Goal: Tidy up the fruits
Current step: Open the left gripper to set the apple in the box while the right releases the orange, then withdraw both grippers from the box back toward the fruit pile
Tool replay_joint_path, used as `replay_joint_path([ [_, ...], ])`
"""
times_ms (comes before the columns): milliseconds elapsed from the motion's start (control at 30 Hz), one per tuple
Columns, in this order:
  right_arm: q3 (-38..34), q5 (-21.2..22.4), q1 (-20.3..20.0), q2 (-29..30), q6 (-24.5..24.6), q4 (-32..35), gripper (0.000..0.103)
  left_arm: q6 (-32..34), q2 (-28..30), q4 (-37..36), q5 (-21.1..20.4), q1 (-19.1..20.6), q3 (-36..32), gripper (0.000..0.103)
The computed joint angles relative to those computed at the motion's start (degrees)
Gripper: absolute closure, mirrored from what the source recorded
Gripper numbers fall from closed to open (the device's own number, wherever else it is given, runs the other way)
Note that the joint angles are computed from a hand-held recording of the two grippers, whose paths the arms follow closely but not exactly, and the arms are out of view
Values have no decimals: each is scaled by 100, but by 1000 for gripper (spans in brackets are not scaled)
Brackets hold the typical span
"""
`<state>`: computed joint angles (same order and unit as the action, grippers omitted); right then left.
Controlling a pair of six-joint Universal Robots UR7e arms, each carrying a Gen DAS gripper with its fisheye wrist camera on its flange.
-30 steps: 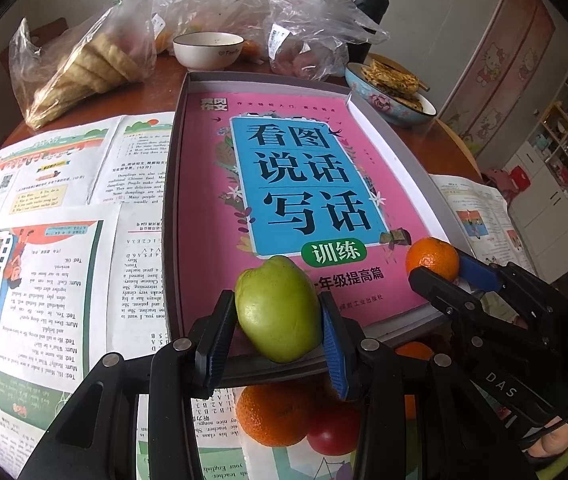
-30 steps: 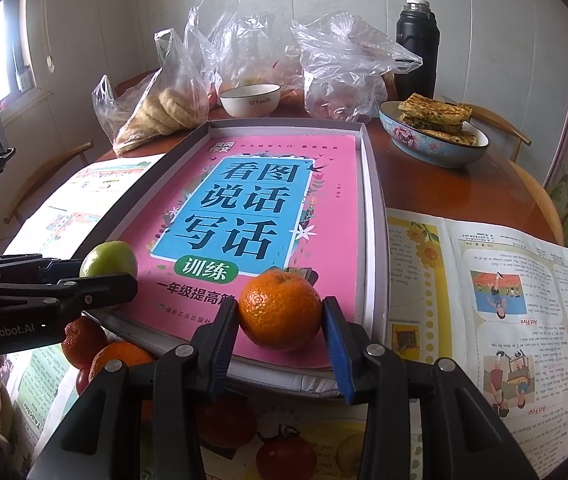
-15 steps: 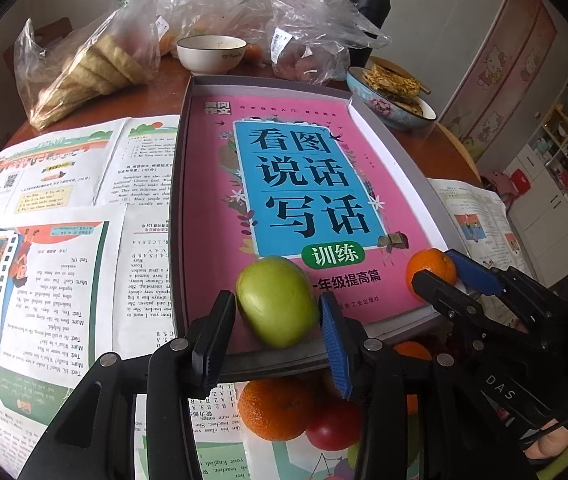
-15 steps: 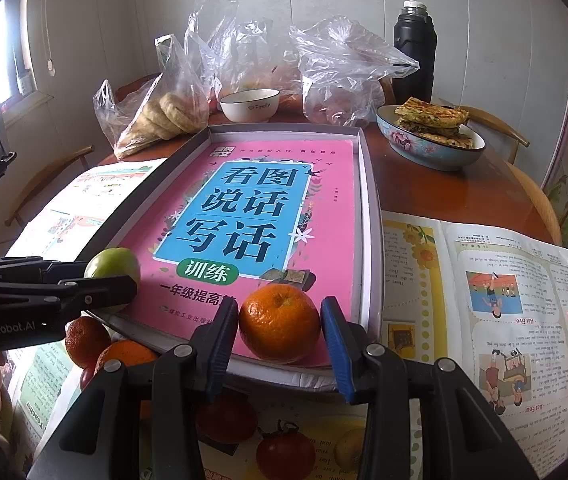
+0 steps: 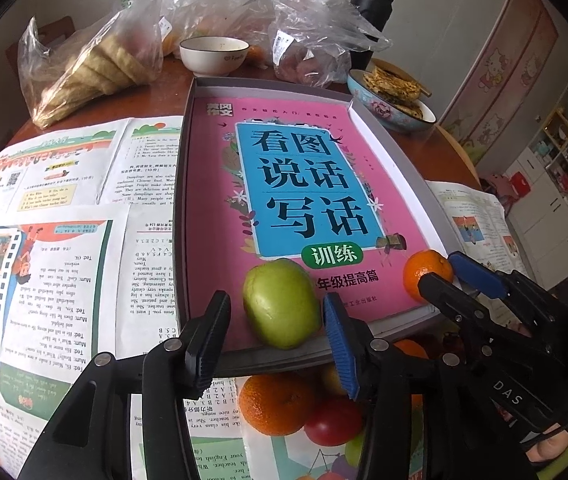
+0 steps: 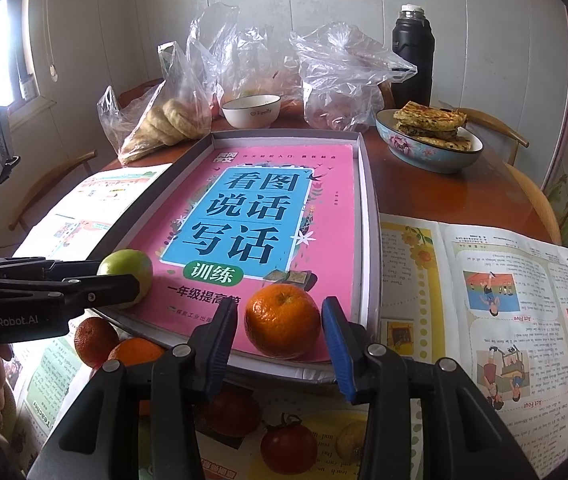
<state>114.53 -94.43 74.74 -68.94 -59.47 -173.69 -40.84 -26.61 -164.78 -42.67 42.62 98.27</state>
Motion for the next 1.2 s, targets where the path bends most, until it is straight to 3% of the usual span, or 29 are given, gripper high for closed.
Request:
replay_joint_path([
  [800,175,323,-66,-352,55,10,46,-155,-148,-253,178,-271,307,29],
  [1200,174,460,-153,-574,133,38,43,-126,-202,-264,272,-457,390,27],
])
